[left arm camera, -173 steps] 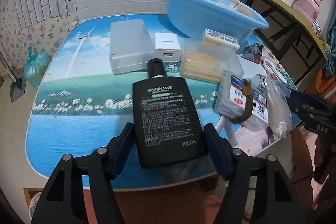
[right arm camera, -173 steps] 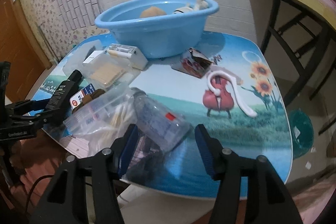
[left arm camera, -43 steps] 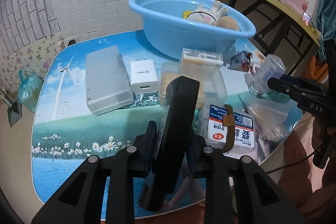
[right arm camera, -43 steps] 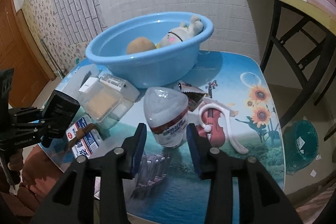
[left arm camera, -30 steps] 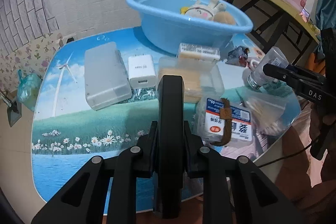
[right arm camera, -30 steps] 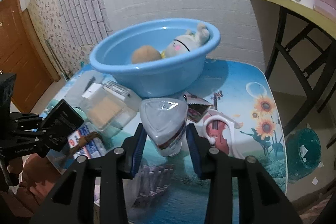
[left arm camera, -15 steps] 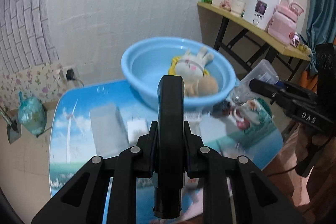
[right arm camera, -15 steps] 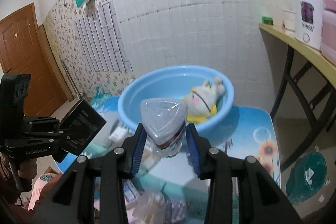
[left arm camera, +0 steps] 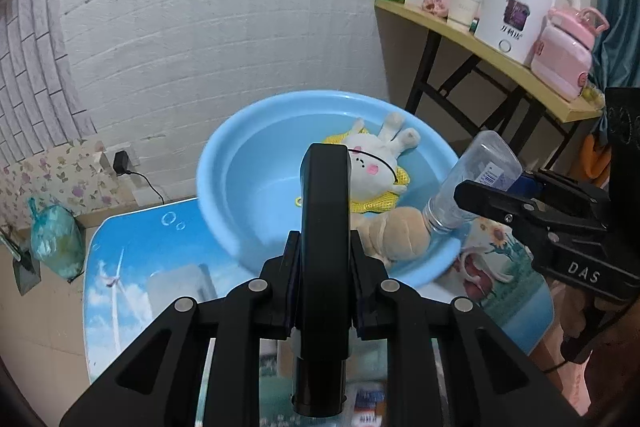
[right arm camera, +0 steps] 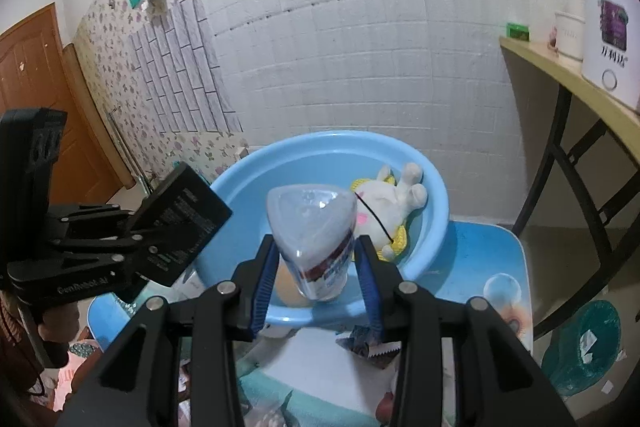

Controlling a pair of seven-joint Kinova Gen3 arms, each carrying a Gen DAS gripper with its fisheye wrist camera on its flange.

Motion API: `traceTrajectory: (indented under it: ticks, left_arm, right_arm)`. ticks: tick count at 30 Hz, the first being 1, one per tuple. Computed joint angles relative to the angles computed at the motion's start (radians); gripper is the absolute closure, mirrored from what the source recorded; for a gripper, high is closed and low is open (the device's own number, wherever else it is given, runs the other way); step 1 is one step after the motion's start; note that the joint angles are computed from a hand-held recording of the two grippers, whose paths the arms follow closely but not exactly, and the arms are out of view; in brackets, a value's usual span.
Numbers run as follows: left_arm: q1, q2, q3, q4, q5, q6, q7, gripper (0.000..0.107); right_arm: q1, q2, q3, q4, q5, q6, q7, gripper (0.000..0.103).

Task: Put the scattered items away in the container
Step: 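Carry the black bottle and clear bottle to the basin and release both, then withdraw both grippers from the basin back over the table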

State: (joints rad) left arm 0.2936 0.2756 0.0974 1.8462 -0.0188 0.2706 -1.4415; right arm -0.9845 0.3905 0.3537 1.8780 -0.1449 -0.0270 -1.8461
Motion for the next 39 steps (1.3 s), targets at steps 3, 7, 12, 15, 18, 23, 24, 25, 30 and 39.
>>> traceTrajectory:
  ticks: [3,7,12,15,18,23,24,25,30,39]
  left_arm:
    - [-0.003,0.019,0.008,-0.021,0.006,-0.010,-0.003,0.088]
    - [0.063,0.032,-0.053,-0.031,-0.036,-0.023,0.045,0.087]
    - [0.068,0.028,-0.048,-0.021,-0.051,-0.042,0.063,0.084]
    - [0.110,0.042,-0.088,-0.034,-0.078,-0.025,0.106,0.082]
    - [0.100,0.046,-0.072,-0.036,-0.072,-0.011,0.120,0.080]
    - [0.135,0.027,-0.095,-0.008,-0.112,-0.024,0.152,0.077]
    - [0.139,0.024,-0.096,-0.005,-0.119,-0.023,0.157,0.077]
    - [0.147,0.025,-0.101,-0.006,-0.127,-0.021,0.168,0.076]
    - [0.170,0.021,-0.117,0.006,-0.157,-0.012,0.215,0.069]
    - [0.206,0.000,-0.141,0.048,-0.221,-0.020,0.301,0.062]
  right_arm:
    - [0.007,0.030,0.011,-0.040,0.002,0.048,-0.024,0.064]
    - [0.055,0.039,-0.037,-0.052,0.044,0.064,-0.068,0.064]
    - [0.043,0.051,-0.032,-0.067,0.099,0.109,-0.133,0.064]
    - [0.020,0.052,-0.016,-0.055,0.131,0.096,-0.177,0.063]
    - [0.011,0.045,-0.012,-0.047,0.156,0.095,-0.208,0.063]
    - [-0.028,0.032,0.028,-0.025,0.180,0.086,-0.241,0.061]
    - [-0.033,0.030,0.033,-0.020,0.182,0.085,-0.247,0.060]
    - [-0.035,0.028,0.034,-0.019,0.183,0.086,-0.253,0.060]
    - [-0.052,0.020,0.049,-0.001,0.189,0.076,-0.271,0.059]
    - [-0.112,0.004,0.109,0.039,0.184,0.063,-0.290,0.059]
